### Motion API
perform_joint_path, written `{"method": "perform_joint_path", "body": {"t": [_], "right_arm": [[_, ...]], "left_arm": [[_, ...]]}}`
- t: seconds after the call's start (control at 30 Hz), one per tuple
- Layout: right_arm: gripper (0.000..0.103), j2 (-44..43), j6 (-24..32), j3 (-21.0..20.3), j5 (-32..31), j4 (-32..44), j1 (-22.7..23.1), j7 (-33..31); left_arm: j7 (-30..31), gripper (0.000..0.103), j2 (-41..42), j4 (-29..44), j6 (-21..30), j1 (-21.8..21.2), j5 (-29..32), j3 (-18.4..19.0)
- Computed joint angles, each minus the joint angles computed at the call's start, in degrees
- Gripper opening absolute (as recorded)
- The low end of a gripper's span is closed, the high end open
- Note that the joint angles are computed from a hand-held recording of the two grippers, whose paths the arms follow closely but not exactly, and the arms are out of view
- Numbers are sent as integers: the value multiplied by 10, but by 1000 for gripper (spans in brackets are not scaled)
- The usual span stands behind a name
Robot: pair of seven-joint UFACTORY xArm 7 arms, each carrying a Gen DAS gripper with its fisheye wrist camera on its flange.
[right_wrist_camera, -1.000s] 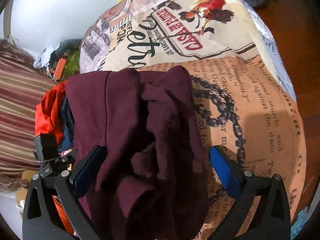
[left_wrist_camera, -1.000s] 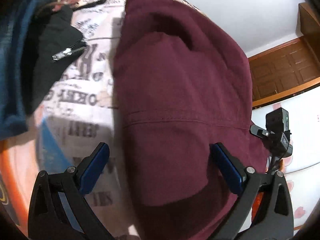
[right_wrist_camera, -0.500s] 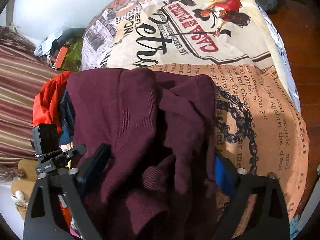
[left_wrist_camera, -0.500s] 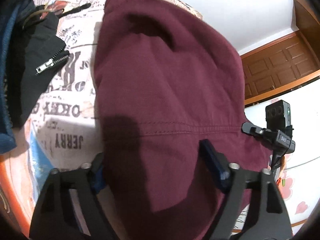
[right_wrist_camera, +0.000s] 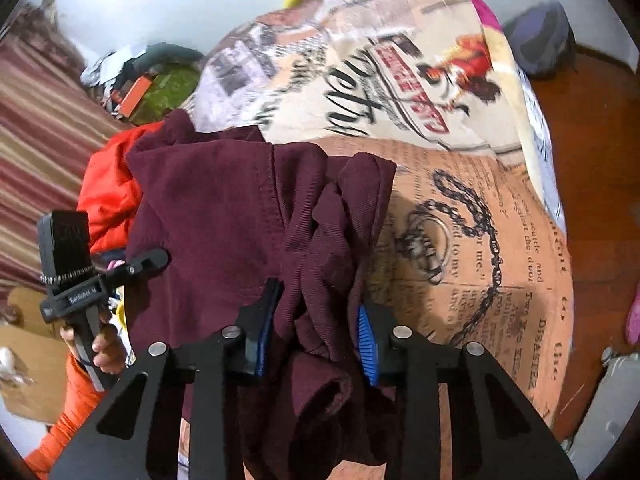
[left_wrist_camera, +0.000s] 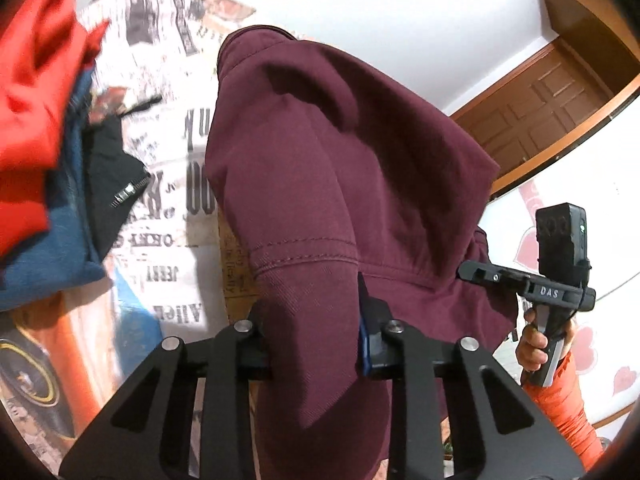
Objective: Fold large clothes
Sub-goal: 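Carry the bundle with both tools and place it atop the red and navy stack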
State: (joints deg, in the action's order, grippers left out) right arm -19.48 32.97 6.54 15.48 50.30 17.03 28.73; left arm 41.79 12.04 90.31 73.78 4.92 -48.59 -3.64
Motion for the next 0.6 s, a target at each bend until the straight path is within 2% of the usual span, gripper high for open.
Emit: {"method": "perform_joint_path", "body": {"t": [0.17,0.37,0.47,0.6], "right_arm": [[30,-8,3,45,-75,46,-11,57],[30,34,-26,67,-133,133,-5,92],[30,70,-48,78,-167,183,-2,110],[30,145,-76,86,-223,273,14,132]], "left_arm": [[15,27,-36,14,20,23,-36,16],[46,27,-54,71,44,64,-91,49],[40,27,-31,140,62,90,-109,59],[11,27,39,280,81,139,-117,54]]}}
